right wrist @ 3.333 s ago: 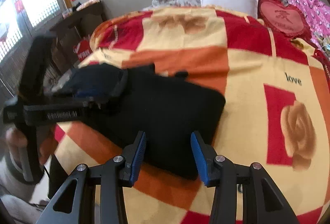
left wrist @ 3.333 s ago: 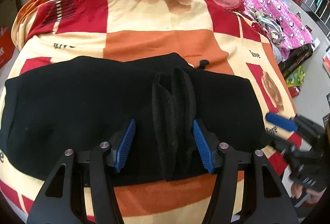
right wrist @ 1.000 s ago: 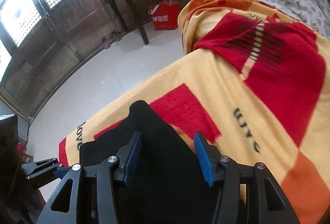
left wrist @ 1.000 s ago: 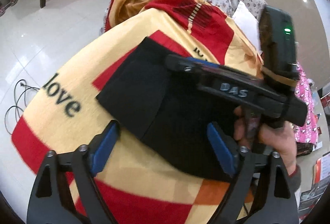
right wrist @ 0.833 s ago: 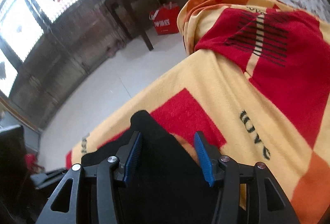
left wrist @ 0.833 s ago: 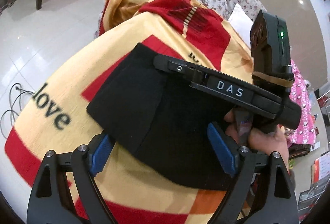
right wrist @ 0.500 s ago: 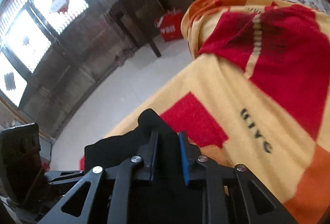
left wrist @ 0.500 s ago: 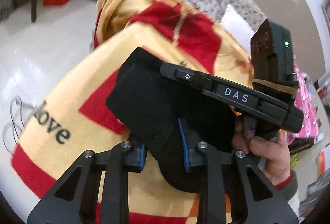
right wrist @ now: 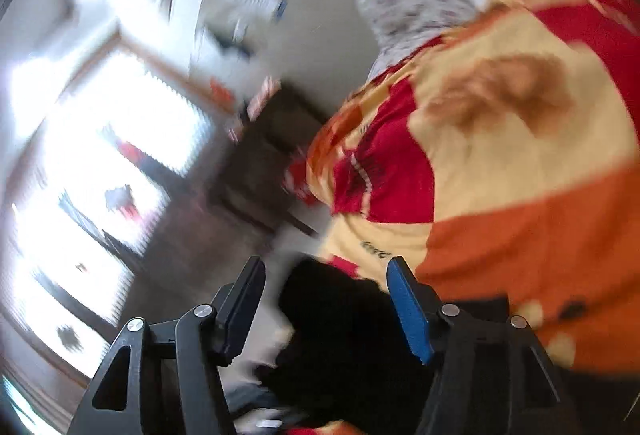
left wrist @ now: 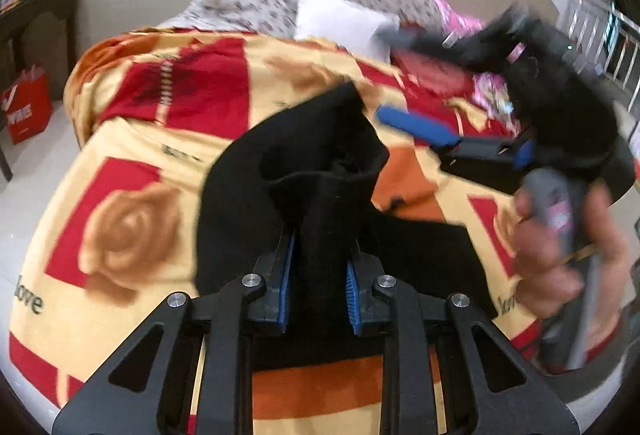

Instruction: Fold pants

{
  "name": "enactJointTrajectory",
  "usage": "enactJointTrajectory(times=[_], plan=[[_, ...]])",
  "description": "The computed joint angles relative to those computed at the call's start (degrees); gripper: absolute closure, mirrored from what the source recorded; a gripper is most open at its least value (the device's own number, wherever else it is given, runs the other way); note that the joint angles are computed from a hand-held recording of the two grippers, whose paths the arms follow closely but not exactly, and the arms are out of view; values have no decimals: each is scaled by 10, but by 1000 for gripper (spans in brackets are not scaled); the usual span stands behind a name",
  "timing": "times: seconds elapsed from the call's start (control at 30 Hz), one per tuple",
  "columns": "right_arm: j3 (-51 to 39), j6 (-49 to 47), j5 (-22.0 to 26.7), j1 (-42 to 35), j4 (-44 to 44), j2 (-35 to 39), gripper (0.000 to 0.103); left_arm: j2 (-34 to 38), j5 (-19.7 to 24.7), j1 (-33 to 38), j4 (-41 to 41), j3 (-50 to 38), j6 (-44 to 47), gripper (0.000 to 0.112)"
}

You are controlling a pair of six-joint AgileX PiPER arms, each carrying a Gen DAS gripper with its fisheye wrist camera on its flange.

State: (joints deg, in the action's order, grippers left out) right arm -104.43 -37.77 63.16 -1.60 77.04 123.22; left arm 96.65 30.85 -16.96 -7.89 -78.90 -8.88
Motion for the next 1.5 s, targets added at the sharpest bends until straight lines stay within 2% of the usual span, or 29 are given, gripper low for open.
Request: enactJointTrajectory(times=[0.07,0.1,0.2,0.3,0.37,0.4,0.47,0.53,0.73,0.8,0.87,0.93,1.0,1.07,1.13,1.2,1.23,1.3,1.37,1.43,1.5], plan=[[38,-25,-11,-3,7,-22,30,5,-10,-25,65,8,-53,92],[40,-20,-23,5,-24,-29,29,6,-14,-36,99,11,-82,92],[-6,75,-41,39,-174,-23,29,6,-23,-50,150,18,-125,92],[-54,118,-10,61,-200,24,30,8,-22,-57,179,20,-140,92],[-58,85,0,63,-160,43,61,7,-17,-64,195,23,-147,91],[-47,69,-10,65,-155,41,81,5,-14,-65,192,22,-142,91],[-17,37,-36,70,-161,11,85,-3,-11,-65,177,23,-126,91],[22,2,-49,63,-154,-26,87,-14,-9,-61,126,18,-80,92],[115,-69,-74,15,-170,-128,88,-16,16,-70,-36,-25,78,91],[140,-72,-83,-7,-196,-143,88,-4,42,-70,-81,-41,119,91],[173,-55,-120,-22,-240,-155,88,7,81,-62,-130,-54,171,91],[188,-30,-151,-31,-284,-154,88,2,76,-67,-100,-46,159,91],[172,-9,-134,-42,-308,-120,88,-5,70,-77,-28,-40,119,91],[167,-4,-133,-53,-300,-111,80,-8,74,-72,12,-43,95,91],[180,18,-163,-53,-334,-138,63,-2,81,-59,32,-54,81,91],[203,48,-213,-47,-381,-181,60,11,82,-49,56,-68,60,91],[214,34,-218,-50,-371,-195,60,21,85,-44,63,-78,54,91],[211,-26,-178,-67,-308,-207,60,54,101,-36,71,-112,43,91],[197,-55,-142,-62,-284,-199,60,86,113,-35,84,-140,28,91],[188,-57,-138,-32,-311,-195,60,127,138,-34,86,-178,20,91],[187,-19,-163,7,-377,-190,60,143,145,-36,93,-188,7,91]])
